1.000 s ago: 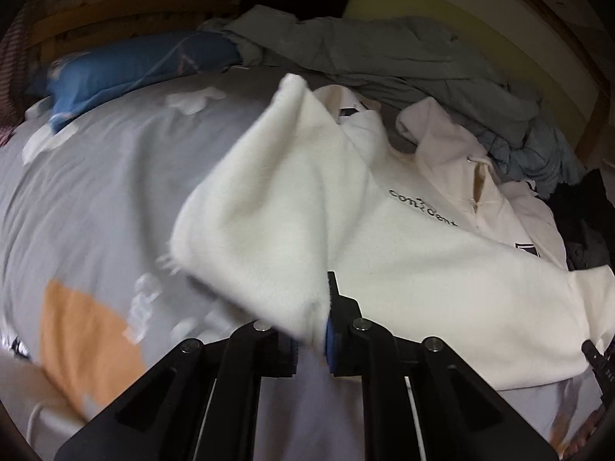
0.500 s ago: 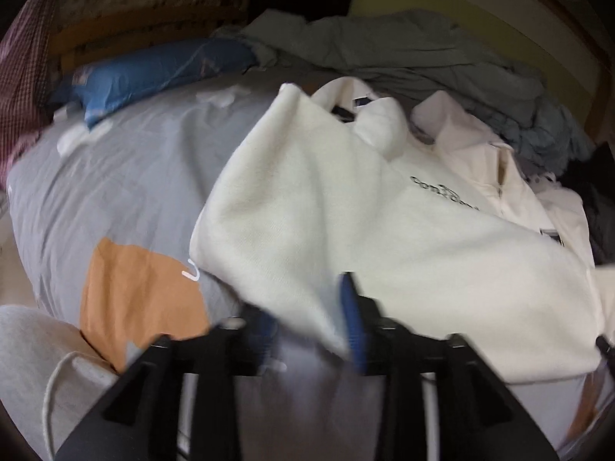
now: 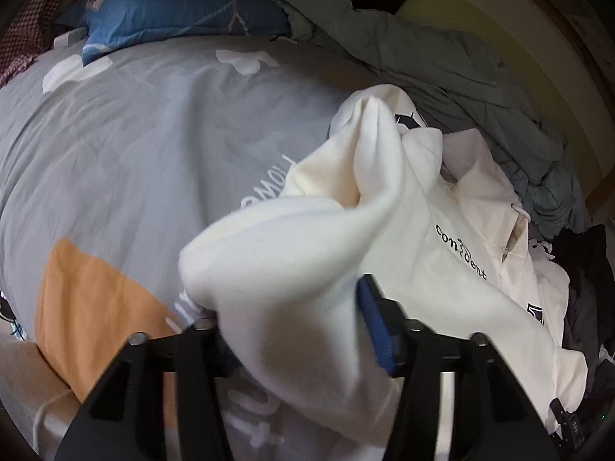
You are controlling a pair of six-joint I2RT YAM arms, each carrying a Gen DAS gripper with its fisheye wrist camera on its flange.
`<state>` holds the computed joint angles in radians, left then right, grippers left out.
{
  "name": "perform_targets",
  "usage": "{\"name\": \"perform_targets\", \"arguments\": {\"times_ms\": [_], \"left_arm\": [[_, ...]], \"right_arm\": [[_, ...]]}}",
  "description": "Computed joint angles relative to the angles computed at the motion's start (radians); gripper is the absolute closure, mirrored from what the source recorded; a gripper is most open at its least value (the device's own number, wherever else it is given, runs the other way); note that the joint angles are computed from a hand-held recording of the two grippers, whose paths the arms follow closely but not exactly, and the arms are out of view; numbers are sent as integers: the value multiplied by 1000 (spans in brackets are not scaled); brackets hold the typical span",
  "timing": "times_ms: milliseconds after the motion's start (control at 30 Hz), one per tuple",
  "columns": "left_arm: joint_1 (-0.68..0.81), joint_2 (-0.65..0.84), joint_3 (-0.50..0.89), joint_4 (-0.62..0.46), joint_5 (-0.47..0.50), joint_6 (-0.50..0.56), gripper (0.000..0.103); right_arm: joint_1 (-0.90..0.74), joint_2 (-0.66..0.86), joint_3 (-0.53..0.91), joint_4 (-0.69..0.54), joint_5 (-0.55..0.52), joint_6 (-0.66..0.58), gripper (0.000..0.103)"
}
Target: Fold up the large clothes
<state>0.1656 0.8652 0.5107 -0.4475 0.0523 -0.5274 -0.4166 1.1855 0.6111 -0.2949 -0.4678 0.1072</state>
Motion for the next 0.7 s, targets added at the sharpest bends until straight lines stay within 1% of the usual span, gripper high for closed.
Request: {"name": "perform_targets", "arguments": {"times_ms": [33, 67, 100, 133, 167, 200, 233, 267, 300, 333, 367, 400, 433, 467, 500, 533, 600, 633, 667, 700], "left_arm": [[-17, -18, -1, -7, -28, -2, 88], [-42, -44, 0, -25, -72, -10, 89], [-95, -78, 7, -55, -148, -29, 90], [-160, -110, 16, -86, -237, -40, 91], [-227, -148, 20, -118, -324, -43, 91], [-302, -193, 22, -160, -415, -49, 91], [-349, -232, 23, -199, -464, -54, 91], [-385, -259, 29, -249, -493, -51, 91], [-405, -278, 34, -295, -503, -45, 91], [-425, -308, 31, -347, -509, -47, 91], [-456, -347, 20, -392, -529, -58, 91], [-502, -368, 9, -426, -569, -81, 91], [-549, -369, 2, -459, -605, -114, 91], [-564, -354, 0, -469, -613, -130, 90], [-560, -333, 0, -460, -615, -129, 90], [-559, -310, 2, -447, -622, -126, 86], [-599, -287, 6, -444, -673, -146, 80], [-653, -282, 8, -464, -721, -190, 72], [-694, -289, 14, -488, -768, -225, 63], [-732, -290, 23, -508, -813, -260, 58]], "right_arm": [[4, 7, 2, 2, 4, -7, 46], [18, -2, -4, 8, 26, -15, 66], [30, -16, -14, 9, 39, -38, 79], [77, -70, -40, 13, 107, -57, 86], [108, -147, -71, 20, 165, -60, 90], [131, -225, -98, 17, 209, -63, 90], [135, -305, -119, 0, 230, -57, 91], [119, -363, -129, -27, 222, -45, 91], [84, -408, -132, -58, 190, -31, 91], [3, -460, -141, -105, 113, -28, 91], [-32, -488, -149, -133, 91, -44, 91], [-44, -515, -159, -159, 93, -69, 92], [-30, -532, -178, -179, 126, -106, 91], [-1, -530, -191, -178, 164, -113, 91], [44, -502, -201, -159, 222, -111, 90], [52, -485, -204, -145, 237, -108, 90], [31, -446, -194, -130, 215, -101, 85], [-1, -453, -191, -141, 198, -124, 78], [-3, -463, -191, -142, 211, -125, 68], [1, -482, -191, -144, 240, -121, 61]]}}
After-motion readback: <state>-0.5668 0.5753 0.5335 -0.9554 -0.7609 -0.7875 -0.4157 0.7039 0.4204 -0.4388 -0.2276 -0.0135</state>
